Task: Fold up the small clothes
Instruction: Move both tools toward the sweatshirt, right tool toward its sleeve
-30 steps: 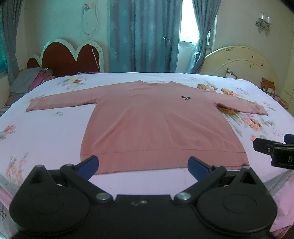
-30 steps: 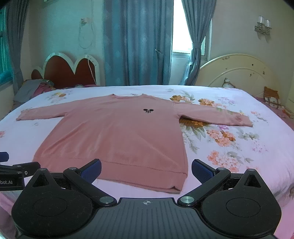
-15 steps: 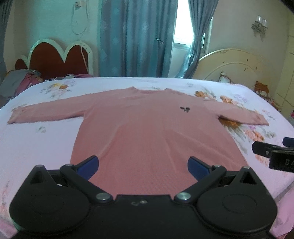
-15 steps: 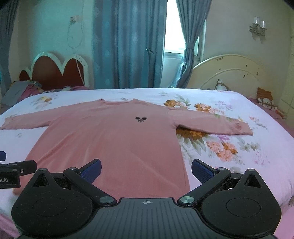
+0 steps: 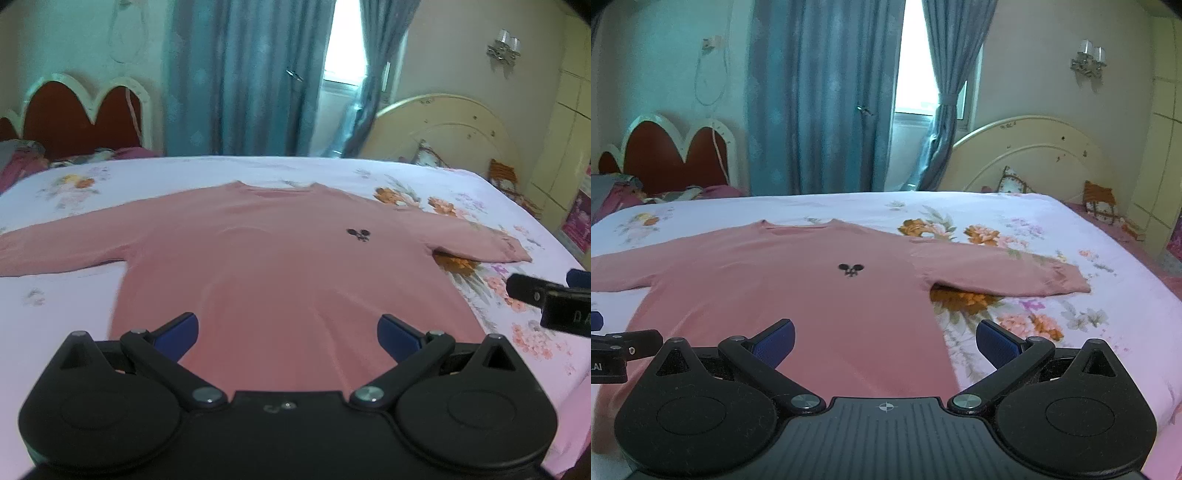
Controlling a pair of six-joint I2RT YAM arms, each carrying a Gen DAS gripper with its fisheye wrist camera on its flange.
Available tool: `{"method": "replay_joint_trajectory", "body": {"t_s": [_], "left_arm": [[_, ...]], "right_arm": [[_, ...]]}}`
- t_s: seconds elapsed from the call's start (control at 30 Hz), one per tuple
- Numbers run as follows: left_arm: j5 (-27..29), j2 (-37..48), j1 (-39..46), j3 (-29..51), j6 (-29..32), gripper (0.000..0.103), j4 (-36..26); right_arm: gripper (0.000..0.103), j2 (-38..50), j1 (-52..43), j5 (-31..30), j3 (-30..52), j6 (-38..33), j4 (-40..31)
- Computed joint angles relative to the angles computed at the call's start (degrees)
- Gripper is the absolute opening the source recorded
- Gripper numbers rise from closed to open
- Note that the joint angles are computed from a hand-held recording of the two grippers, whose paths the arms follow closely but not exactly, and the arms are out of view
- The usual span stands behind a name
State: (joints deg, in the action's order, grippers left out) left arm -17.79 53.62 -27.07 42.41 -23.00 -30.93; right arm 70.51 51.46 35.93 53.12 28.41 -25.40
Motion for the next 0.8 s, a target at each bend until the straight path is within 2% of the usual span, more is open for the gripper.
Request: {"method": "replay_joint_trajectory", "body": {"t_s": [0.07,0.17,0.23,0.3,0.4,0.47,0.57,0.63,0.8], "left_arm": [[0.65,3.55,0.37,0.43,0.2,0.103,2.42],[-5.55,8.14,-2.46,0.58,3.01,0.103,8.06],[-7.44,12.52,-3.05,1.91,5.2,0.103,11.27],[-5.95,17.06,-1.97,4.59,5.66,0.103,12.55],[3.08,22.56,2.1,9.16,4.07,0.103,14.3],[4.01,27.0,3.0,12.22,2.47,0.103,17.25],[1.83,37.04,2.7,21.44,1.25,0.103,15.84],[2.87,42.57,2.51,26.69,1.23,0.103,15.16],[1.21,56.43,-0.12,41.72,0.03,0.103,9.13]], "right_arm": [[0.103,0.66,-2.65,-1.25,-0.37,-1.71,1.67],[0.103,0.92,-8.71,-6.03,-1.66,-4.3,5.18],[0.103,1.41,-13.41,-9.21,-2.47,-6.25,8.17],[0.103,3.41,-19.44,-14.1,-2.45,-8.44,11.35],[0.103,8.31,-29.86,-22.49,-0.93,-10.77,15.86],[0.103,12.92,-36.8,-27.18,1.55,-11.37,18.05],[0.103,20.78,-46.15,-34.01,6.74,-11.9,19.64],[0.103,26.18,-51.17,-37.11,10.43,-11.77,20.54],[0.103,40.27,-59.6,-38.23,21.55,-11.1,21.3]]}}
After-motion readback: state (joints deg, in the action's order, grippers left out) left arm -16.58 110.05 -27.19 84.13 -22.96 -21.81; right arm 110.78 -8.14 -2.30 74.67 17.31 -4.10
